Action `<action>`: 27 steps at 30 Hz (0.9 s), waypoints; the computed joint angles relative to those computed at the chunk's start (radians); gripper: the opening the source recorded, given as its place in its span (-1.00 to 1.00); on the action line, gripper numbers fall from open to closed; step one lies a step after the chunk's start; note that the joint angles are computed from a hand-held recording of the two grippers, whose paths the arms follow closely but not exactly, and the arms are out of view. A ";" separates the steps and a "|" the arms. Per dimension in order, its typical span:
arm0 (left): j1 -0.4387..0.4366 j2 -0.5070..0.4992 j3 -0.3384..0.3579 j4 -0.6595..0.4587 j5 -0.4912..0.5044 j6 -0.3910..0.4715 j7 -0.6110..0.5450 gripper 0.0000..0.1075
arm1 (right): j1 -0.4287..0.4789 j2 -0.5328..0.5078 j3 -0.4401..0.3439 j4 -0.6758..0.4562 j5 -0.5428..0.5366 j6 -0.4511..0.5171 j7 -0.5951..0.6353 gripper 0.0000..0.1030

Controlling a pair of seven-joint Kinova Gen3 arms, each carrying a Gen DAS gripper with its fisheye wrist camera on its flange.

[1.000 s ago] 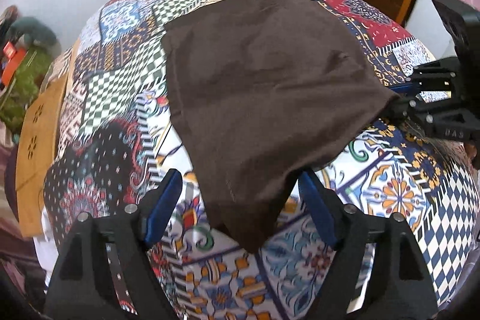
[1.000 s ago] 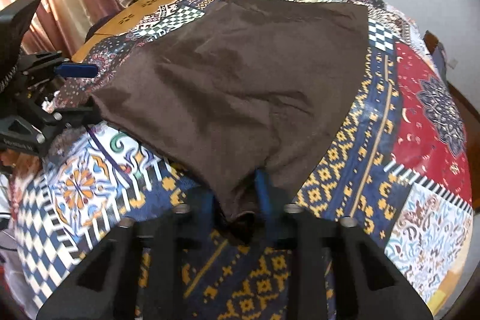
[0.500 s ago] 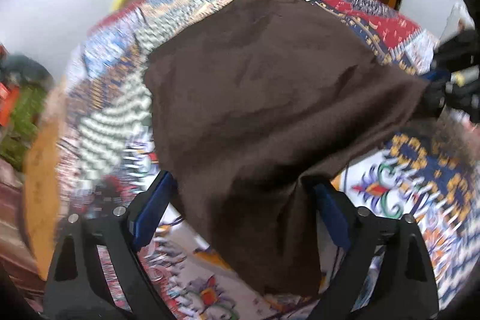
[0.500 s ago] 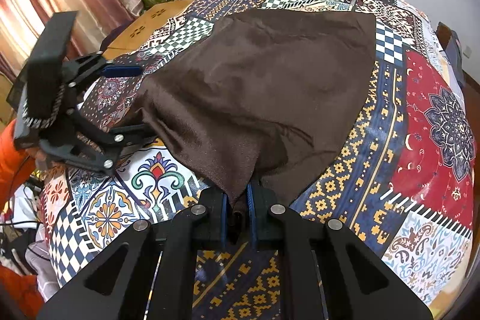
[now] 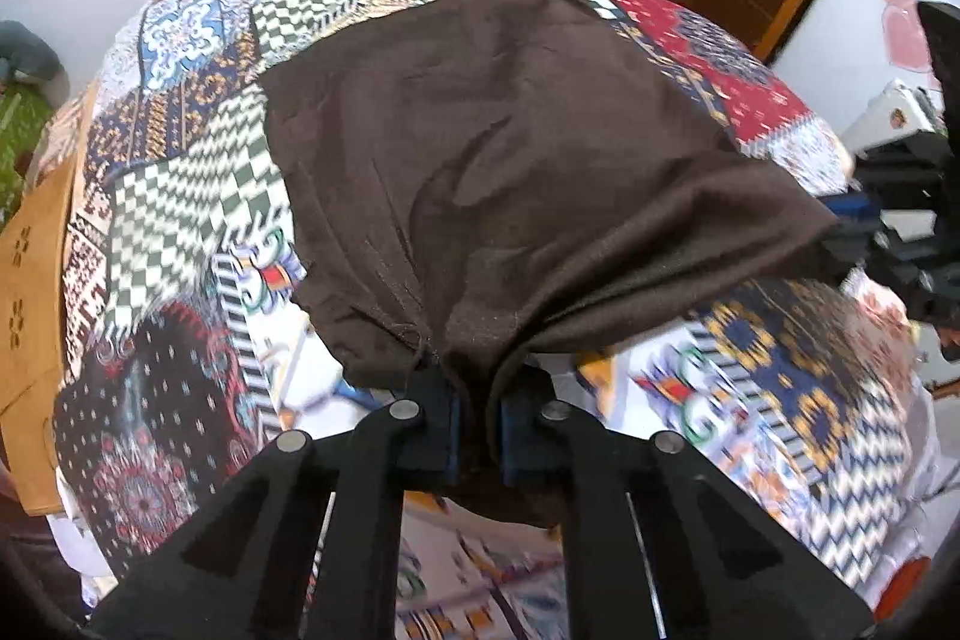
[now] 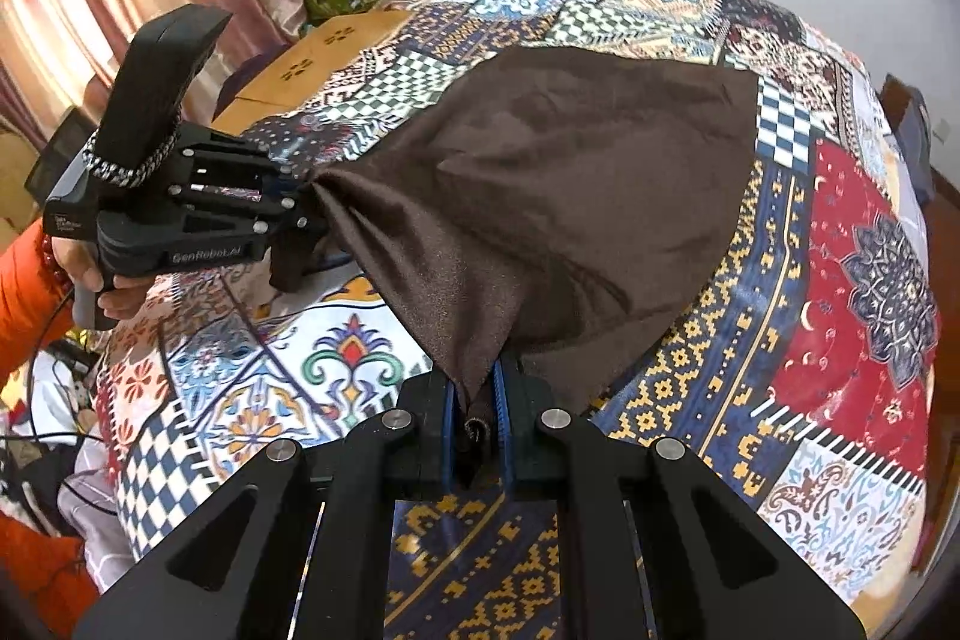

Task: Fold small clothes

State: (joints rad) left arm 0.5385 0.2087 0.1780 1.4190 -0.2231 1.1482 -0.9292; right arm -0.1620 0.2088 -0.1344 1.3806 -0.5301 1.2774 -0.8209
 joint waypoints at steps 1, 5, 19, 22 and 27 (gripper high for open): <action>-0.001 -0.012 0.005 0.004 0.016 0.004 -0.005 -0.85 | 0.002 0.000 0.000 -0.004 -0.002 0.006 0.003 -0.81; -0.002 -0.042 0.023 -0.014 0.052 0.040 -0.031 -0.85 | 0.015 -0.017 0.003 -0.015 -0.010 0.046 0.028 -0.81; -0.108 0.030 -0.030 -0.218 0.089 0.081 -0.112 -0.84 | -0.024 0.105 -0.010 -0.298 0.022 0.014 -0.048 -0.81; -0.142 0.075 -0.048 -0.266 0.112 0.087 -0.148 -0.84 | -0.054 0.175 -0.016 -0.402 0.076 0.014 -0.092 -0.81; -0.212 0.170 -0.074 -0.352 0.175 0.120 -0.215 -0.66 | -0.112 0.318 -0.017 -0.587 0.171 0.055 -0.162 -0.81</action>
